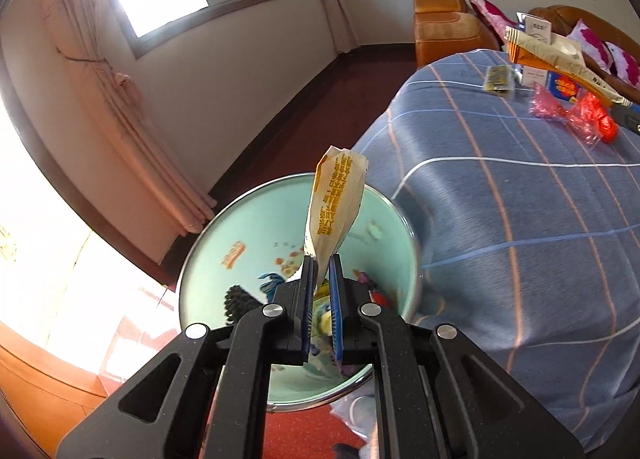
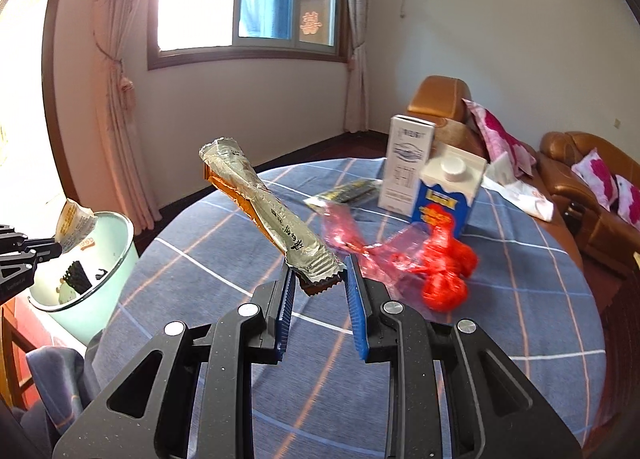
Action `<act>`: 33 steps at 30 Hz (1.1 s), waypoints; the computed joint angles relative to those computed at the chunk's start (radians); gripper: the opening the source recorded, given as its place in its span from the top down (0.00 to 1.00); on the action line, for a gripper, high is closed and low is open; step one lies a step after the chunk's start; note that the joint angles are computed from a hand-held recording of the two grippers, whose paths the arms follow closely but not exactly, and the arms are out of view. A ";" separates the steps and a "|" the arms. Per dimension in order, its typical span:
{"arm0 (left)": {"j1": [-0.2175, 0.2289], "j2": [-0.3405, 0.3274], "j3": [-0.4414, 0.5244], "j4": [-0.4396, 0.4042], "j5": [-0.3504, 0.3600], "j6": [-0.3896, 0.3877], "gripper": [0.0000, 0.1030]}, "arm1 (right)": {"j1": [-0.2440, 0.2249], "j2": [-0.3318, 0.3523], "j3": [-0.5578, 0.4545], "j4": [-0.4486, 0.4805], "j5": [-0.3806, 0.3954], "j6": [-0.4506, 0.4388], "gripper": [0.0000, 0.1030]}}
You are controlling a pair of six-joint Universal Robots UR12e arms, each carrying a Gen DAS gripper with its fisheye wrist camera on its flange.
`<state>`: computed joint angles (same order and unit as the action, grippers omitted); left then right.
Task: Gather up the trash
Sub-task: 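Carry the white packet with the left tool while the right tool carries the silver wrapper to the bin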
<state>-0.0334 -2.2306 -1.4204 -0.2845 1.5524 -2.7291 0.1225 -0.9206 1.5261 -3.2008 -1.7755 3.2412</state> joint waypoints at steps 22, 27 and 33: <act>0.044 -0.008 0.001 0.063 0.120 0.009 0.93 | 0.065 0.099 -0.190 0.080 0.093 -0.119 0.75; 0.055 -0.012 0.005 0.055 0.111 0.001 0.93 | 0.076 0.118 -0.226 0.105 0.095 -0.141 0.75; 0.060 -0.020 0.011 0.065 0.132 0.010 0.93 | 0.089 0.138 -0.263 0.139 0.094 -0.178 0.75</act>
